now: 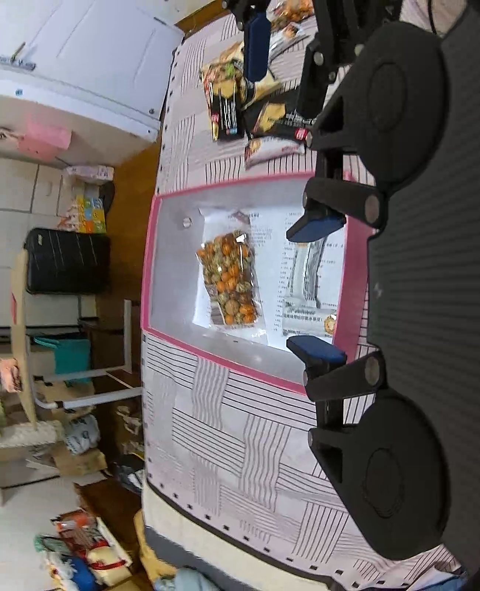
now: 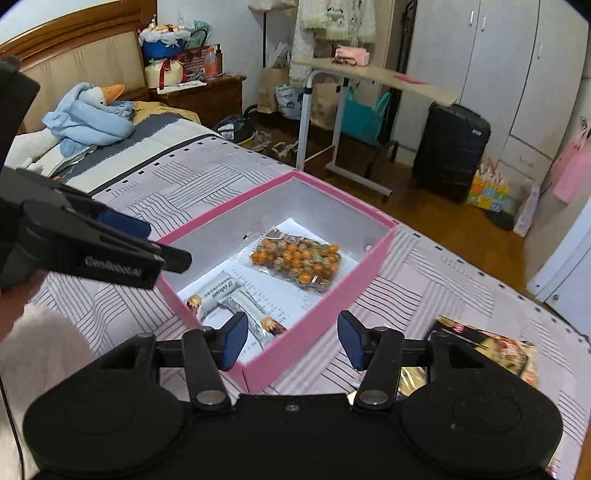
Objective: Organize snacks
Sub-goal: 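Open the left tool to release the wafer bar into the box, then grasp a black cracker pack with the left tool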
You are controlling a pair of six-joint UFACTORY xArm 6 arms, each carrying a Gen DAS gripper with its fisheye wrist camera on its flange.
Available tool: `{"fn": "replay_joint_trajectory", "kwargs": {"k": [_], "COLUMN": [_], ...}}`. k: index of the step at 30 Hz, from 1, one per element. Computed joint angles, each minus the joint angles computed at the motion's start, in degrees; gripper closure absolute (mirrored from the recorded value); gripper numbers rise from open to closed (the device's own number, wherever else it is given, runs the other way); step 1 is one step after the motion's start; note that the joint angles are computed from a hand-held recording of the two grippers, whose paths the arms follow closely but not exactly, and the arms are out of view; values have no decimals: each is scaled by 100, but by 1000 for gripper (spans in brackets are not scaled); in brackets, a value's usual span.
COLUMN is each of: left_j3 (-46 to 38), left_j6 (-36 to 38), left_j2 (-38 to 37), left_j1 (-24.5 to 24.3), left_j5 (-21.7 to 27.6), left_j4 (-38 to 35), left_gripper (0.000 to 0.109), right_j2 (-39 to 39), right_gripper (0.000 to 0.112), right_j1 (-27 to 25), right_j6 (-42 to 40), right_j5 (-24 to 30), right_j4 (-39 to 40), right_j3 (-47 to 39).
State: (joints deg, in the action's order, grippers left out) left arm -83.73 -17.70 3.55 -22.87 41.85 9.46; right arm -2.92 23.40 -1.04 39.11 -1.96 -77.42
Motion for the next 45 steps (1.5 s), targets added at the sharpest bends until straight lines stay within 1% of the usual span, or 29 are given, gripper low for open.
{"fn": "replay_joint_trajectory", "kwargs": {"k": [1, 3, 5, 7, 9, 10, 11, 12, 13, 15, 18, 20, 21, 22, 24, 25, 26, 28, 29, 31, 33, 35, 36, 38, 40, 42, 43, 44, 45], "left_j3": [50, 117, 126, 74, 8, -30, -109, -187, -224, -401, -771, -1055, -1234, -1378, -1621, -1703, -1834, -1974, -2020, -1998, -2010, -2083, -2126, -2257, -2489, -2640, -2701, -2741, -2788], "left_j6": [-4, 47, 215, 342, 400, 396, 415, 399, 327, 258, 405, 356, 344, 364, 479, 508, 464, 489, 523, 691, 857, 1022, 985, 887, 772, 579, 613, 664, 814], "left_j2": [-81, -217, -296, -311, -279, -248, -179, -103, -45, 164, 605, 937, 1147, 1320, 1646, 1792, 1967, 2191, 2268, 2368, 2484, 2650, 2734, 2942, 3159, 3324, 3384, 3416, 3444], "left_j1": [-38, -123, -227, -362, -508, -579, -660, -730, -803, -962, -1129, -1210, -1248, -1276, -1311, -1324, -1353, -1387, -1400, -1382, -1334, -1283, -1277, -1285, -1298, -1296, -1278, -1256, -1223], "left_j5": [-6, -14, 9, 36, 14, 3, 1, -13, -58, -109, -137, -113, -94, -65, -65, -98, -100, -88, -65, -106, -64, -8, -20, -42, 66, 80, 112, 148, 220], "left_j4": [-3, -103, -294, -429, -490, -499, -533, -546, -514, -474, -725, -796, -848, -927, -1193, -1262, -1220, -1154, -1140, -1259, -1527, -1810, -1753, -1559, -1284, -1106, -1212, -1361, -1665], "left_gripper": [51, 48, 44, 39, 36, 32, 29, 22, 20, 20, 20, 20, 20, 22, 24, 26, 26, 33, 35, 41, 46, 50, 52, 53, 53, 53, 53, 53, 61], "right_j2": [-140, -416, -736, -975, -1211, -1318, -1413, -1517, -1561, -1594, -1589, -1512, -1456, -1387, -1289, -1201, -1108, -961, -884, -732, -543, -386, -347, -225, -97, 30, 89, 113, 127], "right_gripper": [48, 46, 43, 37, 34, 25, 21, 20, 20, 20, 20, 20, 20, 21, 22, 22, 22, 23, 23, 23, 24, 26, 27, 27, 27, 27, 28, 28, 28], "right_j1": [-32, -125, -295, -480, -681, -791, -883, -991, -1083, -1271, -1429, -1471, -1472, -1466, -1411, -1363, -1303, -1165, -1092, -933, -846, -806, -788, -779, -747, -773, -797, -779, -739], "right_j6": [-34, -122, -250, -382, -559, -651, -746, -899, -1057, -1328, -2072, -2247, -2232, -2317, -2676, -2912, -3060, -3412, -3578, -3559, -3274, -3380, -3376, -3490, -3665, -3879, -4038, -4378, -4660], "right_j5": [11, 6, -66, -157, -280, -380, -513, -688, -741, -868, -1310, -1623, -1675, -1700, -1761, -1698, -1643, -1619, -1648, -1827, -1933, -2023, -2084, -2265, -2670, -2727, -2692, -2776, -2848], "right_j4": [21, 135, 351, 616, 910, 1019, 1106, 1262, 1443, 1838, 2632, 2754, 2631, 2595, 2807, 2978, 3084, 3324, 3335, 2984, 2567, 2715, 2766, 2993, 3358, 3690, 3886, 4250, 4540], "right_j3": [107, 320, 587, 794, 1029, 1166, 1315, 1508, 1607, 1809, 2224, 2483, 2558, 2600, 2710, 2705, 2691, 2702, 2708, 2741, 2700, 2678, 2696, 2715, 2800, 2776, 2747, 2757, 2753]}}
